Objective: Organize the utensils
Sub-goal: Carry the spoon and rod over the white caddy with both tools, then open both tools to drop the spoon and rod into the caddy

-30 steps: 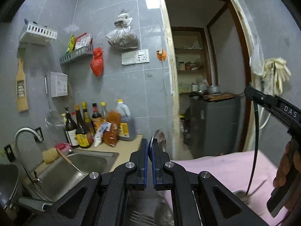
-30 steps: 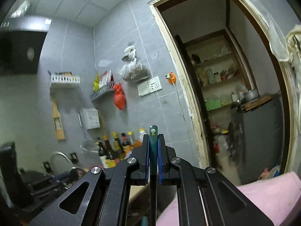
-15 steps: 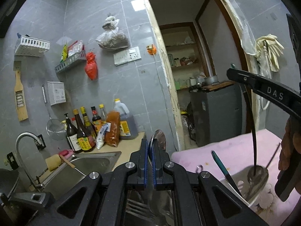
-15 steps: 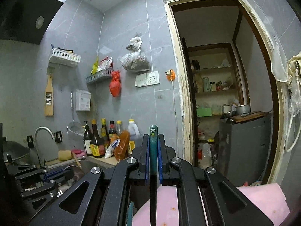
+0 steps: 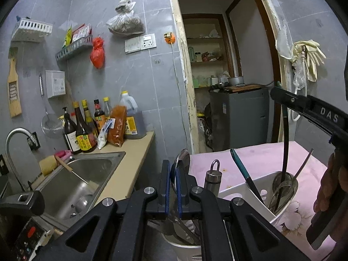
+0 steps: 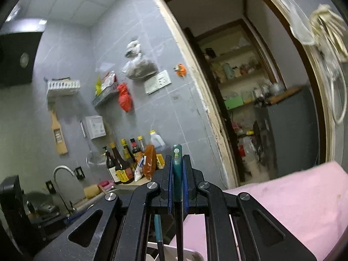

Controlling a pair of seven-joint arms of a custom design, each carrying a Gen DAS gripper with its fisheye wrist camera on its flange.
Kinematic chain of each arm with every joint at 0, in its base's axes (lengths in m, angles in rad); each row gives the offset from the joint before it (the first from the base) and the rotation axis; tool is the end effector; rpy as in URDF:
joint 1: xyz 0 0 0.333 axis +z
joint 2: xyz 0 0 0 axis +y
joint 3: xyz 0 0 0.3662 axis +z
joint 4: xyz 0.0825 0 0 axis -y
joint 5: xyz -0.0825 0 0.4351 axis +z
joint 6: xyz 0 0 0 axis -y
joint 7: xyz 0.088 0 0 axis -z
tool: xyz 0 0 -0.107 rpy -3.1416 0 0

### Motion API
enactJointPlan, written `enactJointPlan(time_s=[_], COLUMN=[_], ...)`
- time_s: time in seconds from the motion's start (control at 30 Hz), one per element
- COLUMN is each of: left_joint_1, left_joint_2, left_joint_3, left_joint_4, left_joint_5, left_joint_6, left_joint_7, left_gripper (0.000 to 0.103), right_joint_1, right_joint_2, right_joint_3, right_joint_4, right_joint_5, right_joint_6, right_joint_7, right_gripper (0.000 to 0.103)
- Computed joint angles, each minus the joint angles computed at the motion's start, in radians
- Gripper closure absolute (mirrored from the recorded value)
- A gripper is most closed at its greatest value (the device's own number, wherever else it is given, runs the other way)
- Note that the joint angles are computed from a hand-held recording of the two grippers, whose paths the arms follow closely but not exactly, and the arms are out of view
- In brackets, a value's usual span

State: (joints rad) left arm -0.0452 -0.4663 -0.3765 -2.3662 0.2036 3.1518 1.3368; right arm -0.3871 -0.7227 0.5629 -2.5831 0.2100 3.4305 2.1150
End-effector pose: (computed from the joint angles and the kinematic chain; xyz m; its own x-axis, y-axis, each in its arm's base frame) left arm 0.4228 -0.2503 0.6616 -0.3639 -0.9214 -0.1363 -0.2687 0.2440 -0.9318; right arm 0.3896 0.1186 0.6580 -0.0527 -0.9276 -0.3699 -0.0454 0.3723 -0.9270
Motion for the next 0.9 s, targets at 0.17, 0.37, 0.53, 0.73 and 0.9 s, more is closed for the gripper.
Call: enactJointPlan(time_s=[0.17, 0.37, 0.53, 0.73, 0.9], left_joint_1=[-0.036, -0.339, -0.552, -0.535, -0.49], left_joint_2=[0.004, 0.017, -0.017, -0.063, -0.135], left_joint_3=[0.028, 0.274, 0.439, 0.412, 0.348], left_joint_4=[-0.002, -0.003, -0.011, -0.012, -0.032], left_joint_5=[-0.012, -0.167, -0.355, -0.457, -0.498], left_joint_6=[-0.016, -0.082, -0.102, -0.157, -0.19], left_joint_7=[0.007, 0.144, 0.28, 0.311, 0.302], left_gripper=[0.097, 0.091, 0.055, 0.045, 0.03], right_joint_1=[0.018, 0.113, 0.153, 0.177, 0.215], right_joint_2=[-0.007, -0.077, -0.178, -0.36, -0.513], right_joint_3=[-0.003, -0.091, -0.142, -0.171, -0.195], right_joint_4=[-0.013, -0.038, -0.047, -0.067, -0.07], right_joint_5=[-0.025, -0.105, -0.162, -0.23, -0.296], right_joint_6=[-0.034, -0.173, -0.301, -0.493, -0.698], right_joint_7=[-0.029, -0.018, 0.027, 0.099, 0.144], right_gripper=[0.095, 0.063, 0.061, 0.042, 0.026])
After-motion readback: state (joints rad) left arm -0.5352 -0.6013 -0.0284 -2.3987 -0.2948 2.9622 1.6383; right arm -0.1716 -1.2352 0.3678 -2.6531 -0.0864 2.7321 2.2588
